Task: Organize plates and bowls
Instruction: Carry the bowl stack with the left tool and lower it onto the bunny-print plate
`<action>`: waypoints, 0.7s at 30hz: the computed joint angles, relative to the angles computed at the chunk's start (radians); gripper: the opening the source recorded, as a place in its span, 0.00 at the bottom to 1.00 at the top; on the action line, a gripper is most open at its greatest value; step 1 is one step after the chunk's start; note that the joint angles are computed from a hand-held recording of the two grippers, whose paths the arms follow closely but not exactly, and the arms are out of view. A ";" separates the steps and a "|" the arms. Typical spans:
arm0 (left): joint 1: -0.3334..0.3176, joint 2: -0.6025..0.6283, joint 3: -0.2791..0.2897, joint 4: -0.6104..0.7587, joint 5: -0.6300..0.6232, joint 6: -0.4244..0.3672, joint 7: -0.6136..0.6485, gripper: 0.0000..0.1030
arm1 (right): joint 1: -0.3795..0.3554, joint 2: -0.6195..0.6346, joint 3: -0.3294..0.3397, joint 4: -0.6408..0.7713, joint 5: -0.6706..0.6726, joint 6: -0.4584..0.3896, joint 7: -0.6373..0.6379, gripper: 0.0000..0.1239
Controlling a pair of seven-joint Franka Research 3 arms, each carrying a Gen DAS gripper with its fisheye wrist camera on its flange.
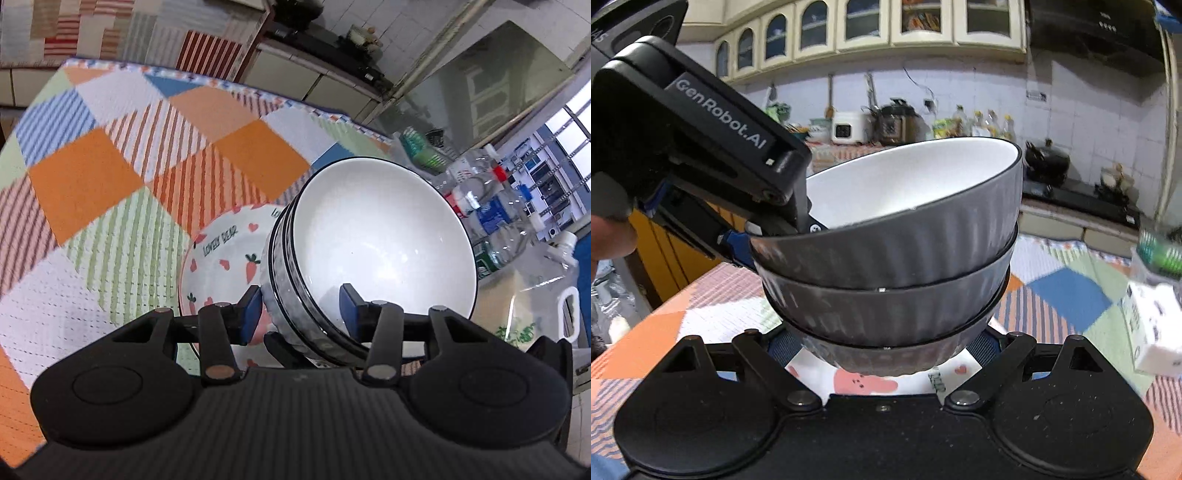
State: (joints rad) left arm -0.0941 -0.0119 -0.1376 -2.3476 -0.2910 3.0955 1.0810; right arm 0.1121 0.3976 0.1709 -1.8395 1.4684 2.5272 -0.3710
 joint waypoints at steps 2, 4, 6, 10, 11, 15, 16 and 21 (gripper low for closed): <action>-0.002 0.020 -0.005 0.002 -0.067 0.008 0.050 0.42 | 0.009 0.011 -0.002 -0.001 -0.015 0.019 0.014 0.76; 0.008 0.036 -0.019 0.006 -0.120 0.007 0.092 0.42 | 0.012 0.019 -0.001 -0.003 -0.032 0.030 0.028 0.76; 0.023 0.048 -0.038 0.010 -0.178 0.005 0.147 0.42 | 0.015 0.025 0.001 -0.005 -0.053 0.038 0.047 0.76; 0.049 0.064 -0.071 0.020 -0.285 -0.002 0.236 0.42 | 0.018 0.050 0.006 0.016 -0.090 0.051 0.079 0.76; 0.050 0.068 -0.070 0.021 -0.279 -0.003 0.229 0.42 | 0.015 0.051 0.010 0.015 -0.095 0.054 0.083 0.76; 0.040 0.088 -0.049 0.018 -0.136 0.007 0.095 0.42 | 0.015 0.072 0.019 0.033 -0.127 0.069 0.127 0.76; 0.043 0.093 -0.048 0.019 -0.108 0.002 0.069 0.42 | 0.018 0.080 0.021 0.042 -0.142 0.077 0.145 0.76; 0.068 0.102 -0.078 0.009 -0.052 0.034 0.033 0.42 | 0.005 0.088 0.042 0.036 -0.139 0.105 0.137 0.76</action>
